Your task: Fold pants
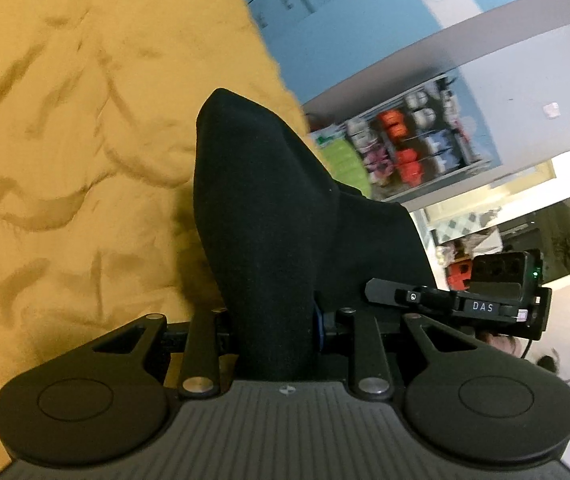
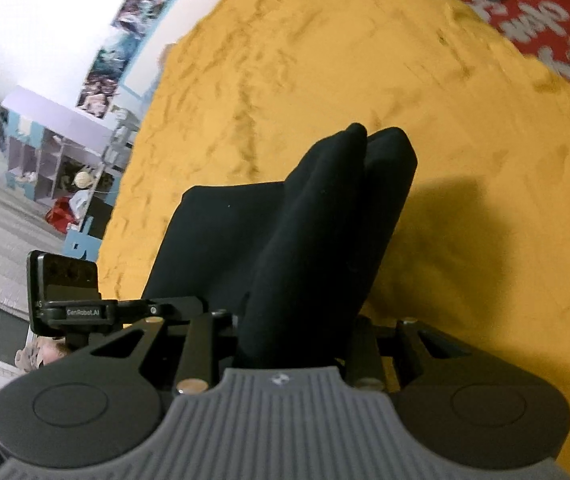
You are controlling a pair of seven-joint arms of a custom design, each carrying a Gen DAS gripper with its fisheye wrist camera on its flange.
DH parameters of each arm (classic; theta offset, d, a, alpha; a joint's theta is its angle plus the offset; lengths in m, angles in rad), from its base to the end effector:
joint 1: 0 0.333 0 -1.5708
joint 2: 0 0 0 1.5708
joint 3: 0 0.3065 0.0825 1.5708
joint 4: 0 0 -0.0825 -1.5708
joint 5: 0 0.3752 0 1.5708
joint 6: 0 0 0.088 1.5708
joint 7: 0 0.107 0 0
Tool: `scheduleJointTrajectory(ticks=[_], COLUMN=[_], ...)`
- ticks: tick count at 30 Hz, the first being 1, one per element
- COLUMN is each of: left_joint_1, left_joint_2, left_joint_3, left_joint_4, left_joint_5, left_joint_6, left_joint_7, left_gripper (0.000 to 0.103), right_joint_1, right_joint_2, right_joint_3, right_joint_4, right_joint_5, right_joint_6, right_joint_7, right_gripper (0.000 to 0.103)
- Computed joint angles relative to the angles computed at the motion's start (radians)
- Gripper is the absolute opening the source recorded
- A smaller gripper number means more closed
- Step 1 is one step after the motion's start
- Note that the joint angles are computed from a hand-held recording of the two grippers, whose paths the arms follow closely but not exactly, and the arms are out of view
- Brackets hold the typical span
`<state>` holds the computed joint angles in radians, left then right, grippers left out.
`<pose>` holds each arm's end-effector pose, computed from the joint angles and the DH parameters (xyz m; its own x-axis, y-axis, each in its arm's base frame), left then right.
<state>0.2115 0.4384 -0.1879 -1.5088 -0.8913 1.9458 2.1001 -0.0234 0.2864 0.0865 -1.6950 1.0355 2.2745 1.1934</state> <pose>0.6817 -0.0162 0.4389 -0.2115 -0.6388 0.7397 -0.9639 0.0109 -0.2662 0.6603 0.0574 0.4648 0.0271 -0.6607 -0.7501 -0.9170 0.2823 -0.2818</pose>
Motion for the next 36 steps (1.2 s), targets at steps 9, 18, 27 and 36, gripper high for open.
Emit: scheduleJointTrajectory(ticks=[9,18,27,36], left_joint_1=[0.054,0.085,0.033,-0.007], left_joint_2=[0.043,-0.079,-0.209,-0.337], left_joint_3=[-0.007,0.032,0.088,0.123], left_joint_4=[-0.044,-0.214,-0.349,-0.447], left_joint_5=[-0.080,-0.126,-0.089,0.028], left_joint_6=[-0.037,-0.082,0.003,0.044], left_joint_7=[-0.024,0.084,0.147,0.175], left_gripper=[0.039,0.042,0.050,0.050], right_joint_1=[-0.042,-0.010,0.104,0.173], right_joint_2=[0.007,-0.166,-0.316,-0.426], right_joint_3=[0.014,-0.060,-0.086,-0.102], right_joint_4=[-0.112,-0.327,-0.475,-0.565], right_joint_5=[0.190,0.224,0.106,-0.119], right_joint_6=[0.008,-0.022,0.180,0.298], right_joint_7=[-0.096,-0.175,-0.070,0.161], right_gripper=[0.037,0.041,0.041,0.043])
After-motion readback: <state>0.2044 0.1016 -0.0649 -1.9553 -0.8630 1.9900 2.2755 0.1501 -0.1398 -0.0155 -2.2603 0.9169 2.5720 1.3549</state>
